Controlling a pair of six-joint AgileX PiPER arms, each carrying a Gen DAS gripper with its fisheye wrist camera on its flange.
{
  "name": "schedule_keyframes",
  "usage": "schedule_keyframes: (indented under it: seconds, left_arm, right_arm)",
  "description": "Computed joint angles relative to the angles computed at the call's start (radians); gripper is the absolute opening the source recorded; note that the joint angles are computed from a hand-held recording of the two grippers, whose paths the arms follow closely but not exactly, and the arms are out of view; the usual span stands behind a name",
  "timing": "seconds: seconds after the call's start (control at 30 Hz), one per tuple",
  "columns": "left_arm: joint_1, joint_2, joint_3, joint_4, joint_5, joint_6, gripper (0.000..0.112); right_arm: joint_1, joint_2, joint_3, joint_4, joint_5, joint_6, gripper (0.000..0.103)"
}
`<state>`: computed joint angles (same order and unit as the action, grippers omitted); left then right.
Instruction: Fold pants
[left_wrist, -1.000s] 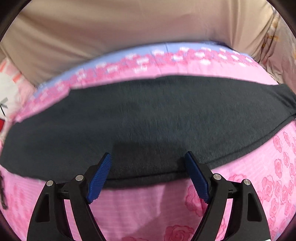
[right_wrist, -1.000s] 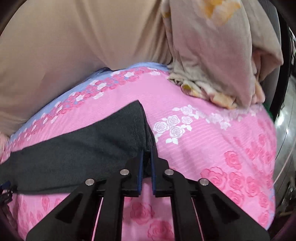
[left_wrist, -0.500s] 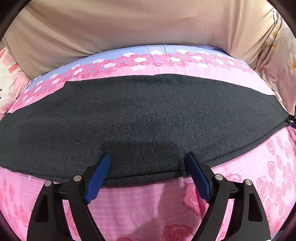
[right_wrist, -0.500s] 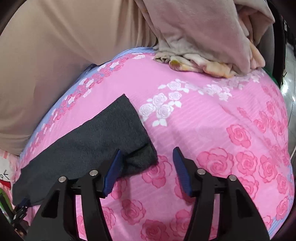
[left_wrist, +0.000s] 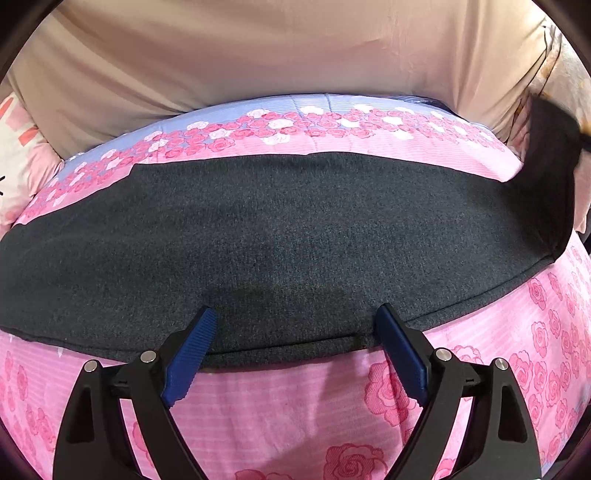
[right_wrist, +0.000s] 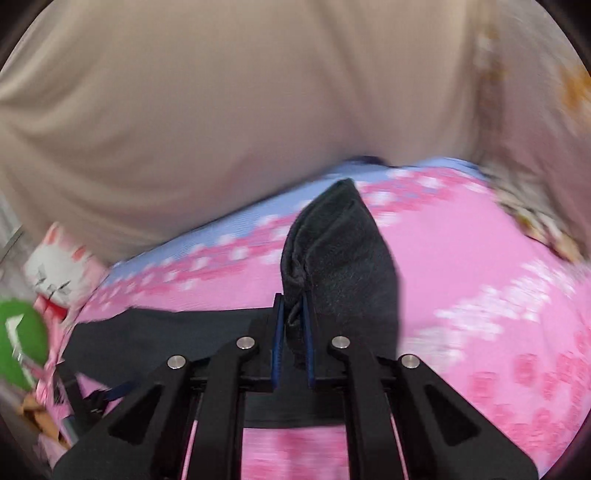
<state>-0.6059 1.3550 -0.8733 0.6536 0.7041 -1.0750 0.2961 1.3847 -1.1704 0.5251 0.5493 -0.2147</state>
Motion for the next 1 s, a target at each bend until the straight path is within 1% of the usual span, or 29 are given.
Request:
schedule_keyframes:
  seconds: [0.07, 0.13, 0.17, 0.23, 0.27, 0.3, 0.37, 0.47, 0.5, 0.57, 0.6, 0.63, 0.67, 0.7, 0.73, 0.77, 0.8, 0.87, 0.9, 0.93, 1.0]
  left_arm:
    - [-0.003, -0.003, 0.002, 0.003, 0.006, -0.004, 0.086]
    - [-0.013, -0.012, 0.011, 0.018, 0.011, -0.023, 0.086]
    - [-0.018, -0.016, 0.015, 0.02, 0.016, -0.026, 0.086]
    - [-0.026, -0.029, 0.025, 0.001, 0.025, -0.008, 0.086]
    - [-0.032, -0.042, 0.036, -0.004, 0.027, -0.002, 0.086]
    - [-0.04, -0.061, 0.053, -0.006, 0.03, -0.001, 0.086]
    - [-0.055, -0.101, 0.084, -0.002, 0.041, -0.007, 0.086]
    - [-0.03, -0.178, 0.14, -0.015, 0.006, -0.015, 0.086]
    - [-0.011, -0.194, 0.152, -0.031, -0.012, -0.008, 0.086]
    - [0.022, -0.197, 0.155, -0.076, -0.038, 0.031, 0.086]
    - [0.04, -0.193, 0.152, -0.109, -0.049, 0.065, 0.086]
    - [0.045, -0.192, 0.151, -0.119, -0.052, 0.073, 0.086]
    - [0.055, -0.196, 0.154, -0.133, -0.06, 0.088, 0.086]
    - [0.065, -0.204, 0.159, -0.144, -0.07, 0.1, 0.086]
    - [0.073, -0.212, 0.165, -0.144, -0.074, 0.092, 0.086]
    - [0.08, -0.222, 0.171, -0.149, -0.076, 0.089, 0.086]
    - [0.097, -0.232, 0.179, -0.169, -0.087, 0.105, 0.086]
    - [0.166, -0.263, 0.204, -0.263, -0.134, 0.193, 0.086]
    - [0.217, -0.281, 0.219, -0.349, -0.171, 0.275, 0.086]
    - [0.246, -0.288, 0.225, -0.407, -0.188, 0.328, 0.086]
    - [0.29, -0.286, 0.23, -0.493, -0.205, 0.397, 0.086]
  right_arm:
    - [0.132, 0.072, -0.075, -0.114, -0.003, 0.119, 0.008]
    - [0.267, 0.207, -0.178, -0.205, 0.016, 0.213, 0.008]
    - [0.306, 0.255, -0.212, -0.237, 0.028, 0.245, 0.008]
    - [0.38, 0.407, -0.313, -0.325, 0.071, 0.321, 0.008]
    - [0.396, 0.448, -0.327, -0.326, 0.079, 0.324, 0.009]
    - [0.407, 0.47, -0.334, -0.336, 0.08, 0.337, 0.009]
    - [0.416, 0.474, -0.308, -0.353, 0.033, 0.363, 0.009]
    - [0.411, 0.459, -0.337, -0.348, 0.065, 0.383, 0.009]
    - [0.431, 0.443, -0.344, -0.381, 0.066, 0.41, 0.009]
    - [0.451, 0.429, -0.352, -0.38, 0.07, 0.392, 0.009]
    - [0.465, 0.449, -0.378, -0.364, 0.097, 0.367, 0.009]
    - [0.481, 0.473, -0.4, -0.389, 0.125, 0.378, 0.01]
    - [0.494, 0.521, -0.436, -0.416, 0.162, 0.386, 0.013]
    - [0.5, 0.532, -0.432, -0.427, 0.163, 0.394, 0.013]
    - [0.494, 0.503, -0.388, -0.402, 0.129, 0.376, 0.013]
    - [0.478, 0.435, -0.304, -0.377, 0.069, 0.368, 0.013]
    - [0.462, 0.369, -0.237, -0.391, 0.026, 0.398, 0.014]
    - [0.418, 0.223, -0.101, -0.477, -0.053, 0.507, 0.034]
    - [0.385, 0.135, -0.028, -0.554, -0.079, 0.591, 0.05]
    - [0.364, 0.087, 0.006, -0.617, -0.07, 0.643, 0.052]
    - [0.343, 0.062, 0.006, -0.65, -0.007, 0.653, 0.051]
